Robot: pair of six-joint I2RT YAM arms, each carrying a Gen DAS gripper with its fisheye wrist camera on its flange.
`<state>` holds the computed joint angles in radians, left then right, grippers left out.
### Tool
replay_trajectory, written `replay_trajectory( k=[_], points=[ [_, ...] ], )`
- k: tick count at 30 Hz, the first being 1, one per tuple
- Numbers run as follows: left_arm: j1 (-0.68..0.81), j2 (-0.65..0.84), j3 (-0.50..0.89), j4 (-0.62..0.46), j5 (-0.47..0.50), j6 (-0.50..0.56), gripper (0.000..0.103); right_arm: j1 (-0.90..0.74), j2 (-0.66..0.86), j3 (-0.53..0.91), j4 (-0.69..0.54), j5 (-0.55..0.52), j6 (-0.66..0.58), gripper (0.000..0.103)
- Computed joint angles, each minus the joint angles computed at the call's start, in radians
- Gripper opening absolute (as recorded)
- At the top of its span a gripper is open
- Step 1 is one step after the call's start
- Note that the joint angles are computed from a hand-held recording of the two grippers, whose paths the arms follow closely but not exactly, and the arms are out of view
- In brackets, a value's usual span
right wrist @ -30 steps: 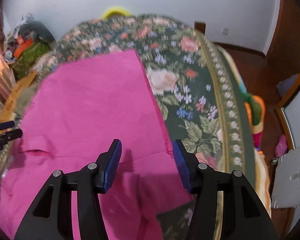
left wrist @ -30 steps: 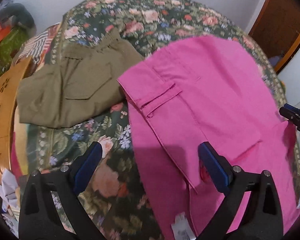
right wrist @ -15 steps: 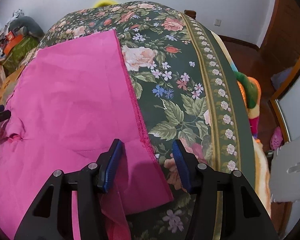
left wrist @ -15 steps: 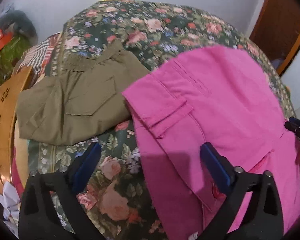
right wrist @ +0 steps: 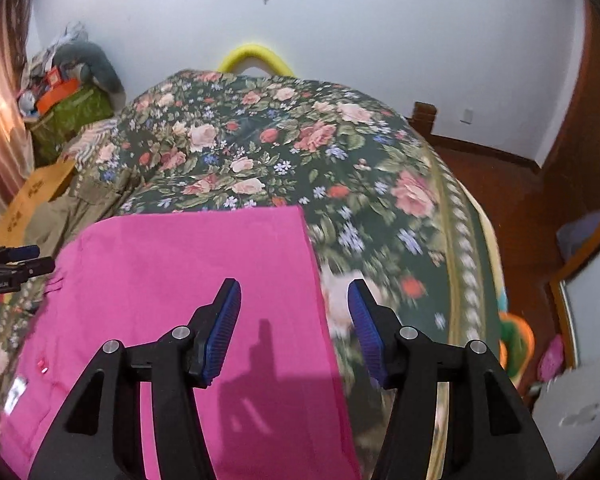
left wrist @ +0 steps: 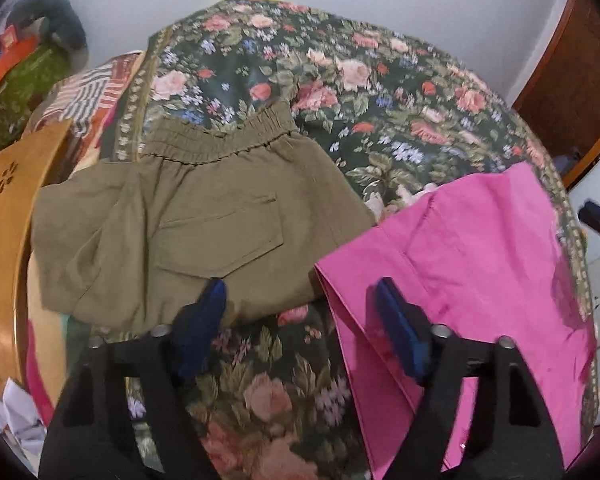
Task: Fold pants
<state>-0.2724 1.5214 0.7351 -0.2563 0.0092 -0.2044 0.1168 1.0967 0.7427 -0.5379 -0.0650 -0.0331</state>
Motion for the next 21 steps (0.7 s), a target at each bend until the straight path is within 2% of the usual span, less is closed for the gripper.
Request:
replay_trajectory(
  k=[6, 8, 11, 13, 14, 15, 18, 21],
  points=[
    [0.011, 0.137, 0.05, 0.051, 0.079, 0.034, 0.063, -0.004, 0.266, 0.075, 0.141, -0.028, 0.014, 0.052],
    [0.023, 0.153, 0.051, 0.071, 0.141, 0.05, 0.045, -0.004, 0.341, 0.107, 0.166, -0.035, 0.018, 0.052],
    [0.01, 0.162, 0.057, 0.076, 0.152, 0.055, 0.04, -0.019, 0.407, 0.125, 0.199, -0.089, 0.047, 0.05],
    [-0.006, 0.163, 0.06, 0.078, 0.133, 0.058, 0.037, -0.025, 0.406, 0.113, 0.227, -0.118, 0.061, 0.035],
    [-0.011, 0.16, 0.061, 0.076, 0.126, 0.062, 0.033, -0.025, 0.408, 0.111, 0.231, -0.134, 0.064, 0.022],
    [-0.024, 0.153, 0.061, 0.071, 0.104, 0.063, 0.031, -0.022, 0.401, 0.103, 0.239, -0.145, 0.067, 0.014],
    [-0.058, 0.133, 0.064, 0.054, 0.034, 0.058, 0.021, 0.003, 0.37, 0.093, 0.235, -0.106, 0.061, 0.006],
    [-0.055, 0.11, 0.078, 0.004, 0.014, 0.059, 0.008, -0.007, 0.31, 0.077, 0.216, -0.135, 0.059, 0.005]
  ],
)
